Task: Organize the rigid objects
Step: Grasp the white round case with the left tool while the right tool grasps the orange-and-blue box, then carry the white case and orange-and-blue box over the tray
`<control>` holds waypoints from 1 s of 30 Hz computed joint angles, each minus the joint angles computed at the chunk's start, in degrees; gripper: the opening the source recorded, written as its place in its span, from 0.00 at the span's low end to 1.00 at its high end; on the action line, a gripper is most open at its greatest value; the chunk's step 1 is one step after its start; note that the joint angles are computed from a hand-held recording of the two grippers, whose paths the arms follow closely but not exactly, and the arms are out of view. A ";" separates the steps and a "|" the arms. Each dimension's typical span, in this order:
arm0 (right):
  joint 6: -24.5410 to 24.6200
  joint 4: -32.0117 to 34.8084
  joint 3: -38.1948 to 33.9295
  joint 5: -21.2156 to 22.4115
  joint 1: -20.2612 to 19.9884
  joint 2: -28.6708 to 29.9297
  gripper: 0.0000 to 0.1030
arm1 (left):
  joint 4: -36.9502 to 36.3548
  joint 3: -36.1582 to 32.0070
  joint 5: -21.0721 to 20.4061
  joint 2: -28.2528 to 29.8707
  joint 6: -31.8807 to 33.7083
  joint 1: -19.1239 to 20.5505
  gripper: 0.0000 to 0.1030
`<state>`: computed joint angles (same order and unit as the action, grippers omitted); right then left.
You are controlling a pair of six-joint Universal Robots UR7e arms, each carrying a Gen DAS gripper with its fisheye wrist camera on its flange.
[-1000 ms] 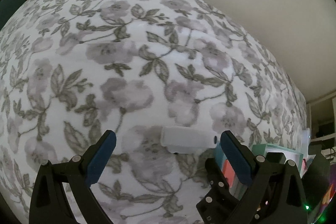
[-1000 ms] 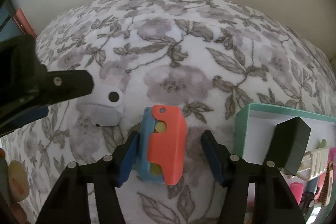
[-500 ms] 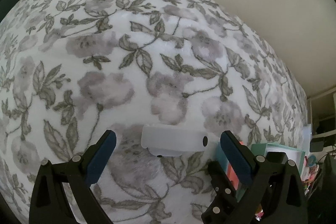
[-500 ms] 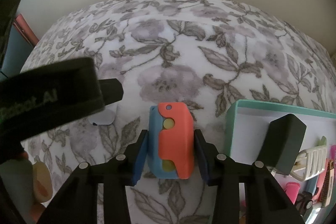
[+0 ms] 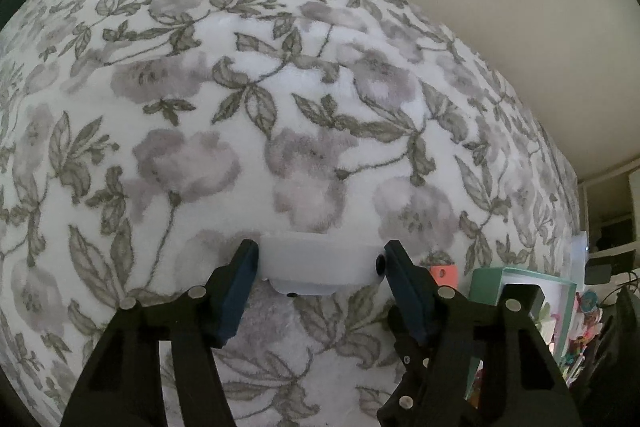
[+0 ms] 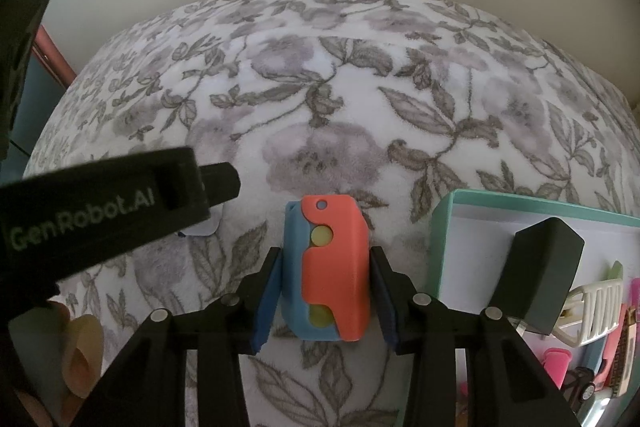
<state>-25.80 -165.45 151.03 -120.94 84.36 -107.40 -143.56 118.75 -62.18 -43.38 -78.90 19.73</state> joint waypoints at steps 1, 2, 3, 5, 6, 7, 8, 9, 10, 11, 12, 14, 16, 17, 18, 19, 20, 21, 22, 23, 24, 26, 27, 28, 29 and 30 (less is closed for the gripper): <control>0.03 0.00 -0.03 -0.01 0.01 0.05 0.44 | 0.06 0.02 -0.07 -0.07 0.07 0.02 0.63; 0.04 0.00 0.00 -0.06 0.05 0.04 0.44 | 0.20 -0.03 -0.11 -0.07 0.14 0.06 0.63; 0.10 -0.12 0.00 -0.08 0.07 0.18 0.44 | 0.29 -0.16 -0.15 0.05 0.22 0.11 0.63; 0.09 -0.09 0.00 -0.10 0.08 0.15 0.44 | 0.58 0.11 -0.34 -0.34 0.04 -0.05 0.63; 0.03 -0.06 -0.02 -0.10 0.06 0.13 0.44 | 0.81 0.05 -0.33 -0.37 -0.07 -0.05 0.63; 0.09 -0.04 -0.01 -0.17 0.11 0.13 0.44 | 1.09 0.02 -0.29 -0.46 -0.24 -0.07 0.63; 0.19 0.07 -0.05 -0.20 0.12 0.11 0.44 | 1.32 0.30 -0.29 -0.84 -0.58 -0.27 0.63; 0.24 0.14 -0.05 -0.18 0.11 0.07 0.44 | 1.46 0.40 -0.21 -1.02 -0.81 -0.33 0.63; 0.31 0.23 -0.04 -0.24 0.16 0.07 0.44 | 1.65 0.44 -0.14 -1.17 -1.05 -0.39 0.63; 0.34 0.36 -0.10 -0.28 0.18 0.09 0.44 | 1.93 0.54 -0.06 -1.38 -1.34 -0.50 0.63; 0.42 0.49 -0.13 -0.34 0.22 0.10 0.44 | 2.20 0.55 0.01 -1.51 -1.51 -0.56 0.63; 0.45 0.72 -0.16 -0.23 0.24 0.05 0.43 | 2.52 0.60 0.11 -1.76 -1.68 -0.58 0.63; 0.36 0.69 -0.09 -0.37 0.33 0.04 0.43 | 2.92 0.73 0.12 -2.09 -2.00 -0.70 0.63; 0.24 0.76 -0.08 -0.36 0.31 -0.02 0.43 | 3.25 0.67 0.13 -2.13 -2.18 -0.78 0.63; 0.01 0.58 0.01 -0.33 0.29 -0.06 0.43 | 3.47 0.57 0.05 -2.10 -2.17 -0.77 0.63; -0.30 0.28 0.14 -0.28 0.25 -0.08 0.43 | 3.69 0.46 -0.01 -2.05 -2.23 -0.80 0.63; -0.57 -0.08 0.28 -0.40 0.34 0.00 0.43 | 3.85 0.44 -0.06 -2.05 -2.28 -0.84 0.63; -0.51 -0.19 0.31 -0.60 0.49 0.10 0.43 | 4.04 0.38 -0.11 -2.05 -2.29 -0.85 0.63; -0.38 -0.21 0.34 -0.81 0.63 0.17 0.43 | 4.04 0.28 -0.10 -1.93 -2.27 -0.84 0.63; -0.32 -0.20 0.35 -0.93 0.73 0.21 0.43 | 4.15 0.21 -0.07 -1.90 -2.33 -0.87 0.63; -0.27 -0.22 0.35 -1.00 0.84 0.27 0.43 | 4.30 0.15 0.02 -1.91 -2.46 -0.92 0.63; -0.18 0.05 0.34 -0.97 0.92 0.11 0.43 | 4.34 -0.02 0.22 -1.84 -2.57 -0.98 0.63; 0.22 0.61 0.23 -0.69 0.88 -0.22 0.43 | 4.58 -0.13 0.39 -1.91 -2.83 -1.07 0.63; 0.41 1.05 0.15 -0.25 0.68 -0.56 0.43 | 4.77 -0.11 0.58 -2.17 -2.93 -1.20 0.63; 0.73 1.82 -0.02 0.45 0.48 -1.24 0.43 | 5.17 -0.11 0.96 -2.60 -3.15 -1.41 0.63; 1.00 2.87 -0.31 1.02 0.39 -2.07 0.43 | 5.57 -0.10 1.43 -3.04 -3.42 -1.67 0.63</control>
<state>-24.80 -162.58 150.71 -119.92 84.75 -109.47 -138.00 118.65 -60.75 -46.42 -82.32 18.06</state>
